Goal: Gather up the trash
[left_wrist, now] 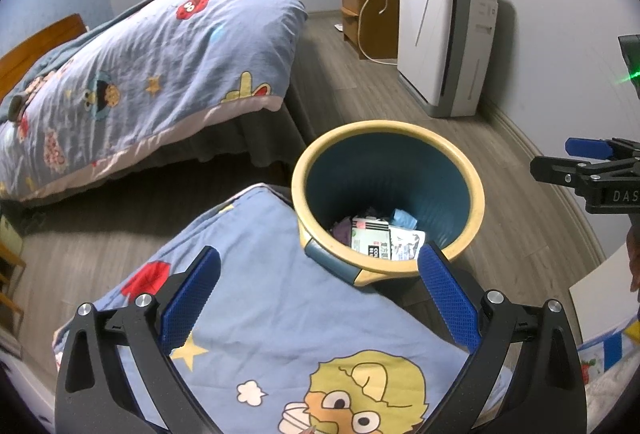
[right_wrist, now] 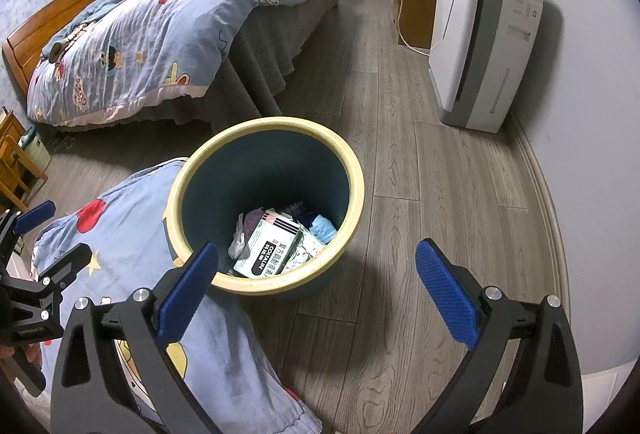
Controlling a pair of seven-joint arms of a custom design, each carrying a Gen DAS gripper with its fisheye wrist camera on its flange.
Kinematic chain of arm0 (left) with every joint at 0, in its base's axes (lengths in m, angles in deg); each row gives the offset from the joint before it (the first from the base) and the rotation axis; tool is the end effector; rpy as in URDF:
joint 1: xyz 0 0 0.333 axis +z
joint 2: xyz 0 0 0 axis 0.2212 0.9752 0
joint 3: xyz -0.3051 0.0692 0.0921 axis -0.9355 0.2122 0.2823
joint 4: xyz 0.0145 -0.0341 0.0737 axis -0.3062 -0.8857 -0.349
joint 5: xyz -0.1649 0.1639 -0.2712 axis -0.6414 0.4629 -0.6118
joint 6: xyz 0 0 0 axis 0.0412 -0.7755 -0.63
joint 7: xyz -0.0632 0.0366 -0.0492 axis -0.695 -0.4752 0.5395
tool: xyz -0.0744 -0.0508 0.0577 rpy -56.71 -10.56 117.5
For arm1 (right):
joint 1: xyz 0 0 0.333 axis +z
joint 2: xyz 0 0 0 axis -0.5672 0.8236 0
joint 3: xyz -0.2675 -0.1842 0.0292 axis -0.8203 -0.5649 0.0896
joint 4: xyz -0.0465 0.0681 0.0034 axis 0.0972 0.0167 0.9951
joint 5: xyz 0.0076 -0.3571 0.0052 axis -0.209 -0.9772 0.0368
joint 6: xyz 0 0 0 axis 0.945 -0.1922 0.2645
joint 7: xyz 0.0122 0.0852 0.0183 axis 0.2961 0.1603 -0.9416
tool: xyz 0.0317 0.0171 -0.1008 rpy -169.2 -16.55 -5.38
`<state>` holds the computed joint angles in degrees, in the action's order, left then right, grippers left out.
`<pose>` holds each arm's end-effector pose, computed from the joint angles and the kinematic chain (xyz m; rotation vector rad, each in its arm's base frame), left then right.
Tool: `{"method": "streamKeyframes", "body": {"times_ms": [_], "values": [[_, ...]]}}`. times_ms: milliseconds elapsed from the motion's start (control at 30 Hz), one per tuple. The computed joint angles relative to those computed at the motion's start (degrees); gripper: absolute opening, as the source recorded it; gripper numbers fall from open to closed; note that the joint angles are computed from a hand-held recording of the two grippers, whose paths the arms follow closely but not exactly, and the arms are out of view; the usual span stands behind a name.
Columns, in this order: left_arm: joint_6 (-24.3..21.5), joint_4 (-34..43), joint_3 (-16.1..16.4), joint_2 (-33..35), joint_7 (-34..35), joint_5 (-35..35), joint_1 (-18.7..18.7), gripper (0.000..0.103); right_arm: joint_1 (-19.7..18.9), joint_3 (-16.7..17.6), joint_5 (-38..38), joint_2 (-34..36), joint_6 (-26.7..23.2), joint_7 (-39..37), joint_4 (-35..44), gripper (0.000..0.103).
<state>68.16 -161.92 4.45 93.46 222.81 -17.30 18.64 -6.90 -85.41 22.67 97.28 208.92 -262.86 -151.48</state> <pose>0.6419 -0.0838 0.4372 -0.8451 2.5103 -0.9495 0.5311 0.2893 0.4484 -1.2887 2.3270 -0.7699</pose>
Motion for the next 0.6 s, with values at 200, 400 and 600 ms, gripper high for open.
{"method": "streamKeyframes", "body": {"times_ms": [200, 400, 600], "values": [[0.2, -0.6, -0.2, -0.2, 0.8, -0.4, 0.1, 0.098, 0.1, 0.0, 0.1, 0.2, -0.1, -0.1, 0.1, 0.097], [-0.1, -0.7, 0.0, -0.2, 0.6, -0.3, 0.0, 0.098, 0.1, -0.1, 0.1, 0.3, -0.1, -0.2, 0.2, 0.097], [0.0, -0.6, 0.0, -0.2, 0.7, -0.4, -0.1, 0.098, 0.2, -0.2, 0.1, 0.4, -0.1, -0.2, 0.2, 0.097]]}}
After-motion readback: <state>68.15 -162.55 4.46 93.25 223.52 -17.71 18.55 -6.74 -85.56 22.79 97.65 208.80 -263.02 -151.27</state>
